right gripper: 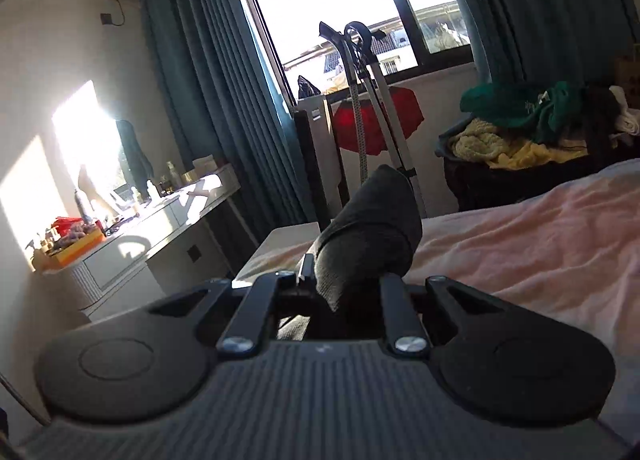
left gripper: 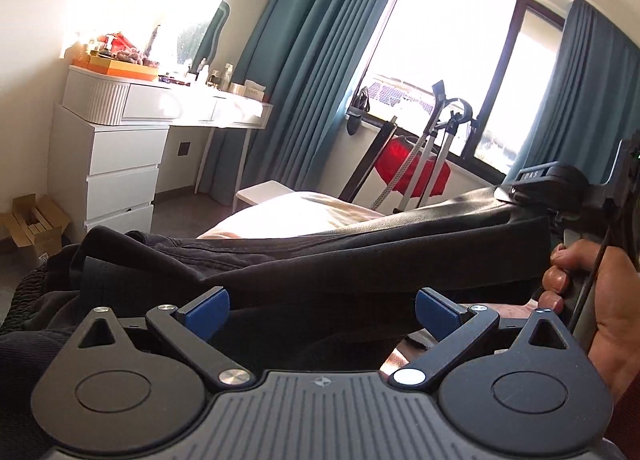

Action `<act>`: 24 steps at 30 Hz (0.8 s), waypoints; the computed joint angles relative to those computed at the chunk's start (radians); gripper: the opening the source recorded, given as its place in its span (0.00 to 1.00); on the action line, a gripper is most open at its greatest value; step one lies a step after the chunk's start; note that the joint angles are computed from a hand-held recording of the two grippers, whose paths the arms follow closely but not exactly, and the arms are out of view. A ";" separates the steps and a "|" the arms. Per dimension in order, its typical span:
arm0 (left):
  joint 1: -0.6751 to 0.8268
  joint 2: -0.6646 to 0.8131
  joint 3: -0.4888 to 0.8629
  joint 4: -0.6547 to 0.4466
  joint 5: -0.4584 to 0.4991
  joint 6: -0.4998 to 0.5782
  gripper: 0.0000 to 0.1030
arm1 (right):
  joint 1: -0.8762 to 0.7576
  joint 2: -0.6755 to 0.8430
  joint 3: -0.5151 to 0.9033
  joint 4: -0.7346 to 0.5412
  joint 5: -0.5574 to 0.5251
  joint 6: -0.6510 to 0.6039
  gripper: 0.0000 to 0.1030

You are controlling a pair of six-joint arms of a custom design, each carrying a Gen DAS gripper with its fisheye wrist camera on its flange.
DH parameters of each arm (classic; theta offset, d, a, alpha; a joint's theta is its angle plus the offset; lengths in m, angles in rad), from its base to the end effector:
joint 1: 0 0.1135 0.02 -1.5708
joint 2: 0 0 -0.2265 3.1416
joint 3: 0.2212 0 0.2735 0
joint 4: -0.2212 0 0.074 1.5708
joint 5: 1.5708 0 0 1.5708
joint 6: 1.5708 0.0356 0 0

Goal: Fold clothes

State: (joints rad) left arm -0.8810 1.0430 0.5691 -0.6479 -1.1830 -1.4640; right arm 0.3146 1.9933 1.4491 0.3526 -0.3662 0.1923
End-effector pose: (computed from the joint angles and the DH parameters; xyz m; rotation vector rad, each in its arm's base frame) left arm 0.1582 -0.1400 0.1620 -0.8240 1.7337 0.0950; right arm 0.4501 0.1599 0.2128 -0.3801 1.7604 0.6873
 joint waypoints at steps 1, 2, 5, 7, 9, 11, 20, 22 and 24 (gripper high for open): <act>-0.020 0.009 0.021 -0.090 -0.028 -0.089 0.98 | 0.022 -0.034 -0.020 0.032 -0.001 -0.043 0.15; -0.032 0.018 0.038 -0.181 -0.046 -0.179 0.98 | 0.042 -0.053 -0.018 0.032 -0.013 -0.085 0.15; -0.058 0.050 0.080 -0.445 -0.073 -0.463 0.98 | 0.123 -0.006 0.154 -0.194 -0.075 -0.199 0.17; -0.054 0.019 0.065 -0.536 -0.061 -0.574 0.98 | 0.166 0.111 0.316 -0.356 -0.108 -0.218 0.18; -0.043 -0.007 0.046 -0.576 -0.046 -0.624 0.98 | 0.198 0.233 0.463 -0.479 -0.161 -0.221 0.19; -0.028 -0.044 0.020 -0.598 -0.031 -0.647 0.98 | 0.220 0.339 0.558 -0.537 -0.239 -0.210 0.20; -0.011 -0.070 -0.008 -0.486 -0.017 -0.518 0.98 | 0.229 0.256 0.318 -0.440 -0.433 -0.223 0.67; -0.013 -0.066 -0.003 -0.476 -0.017 -0.513 0.98 | 0.188 0.182 0.216 -0.331 -0.491 -0.158 0.75; -0.023 -0.027 0.024 -0.494 -0.016 -0.545 0.98 | 0.112 0.137 0.136 -0.154 -0.560 0.022 0.75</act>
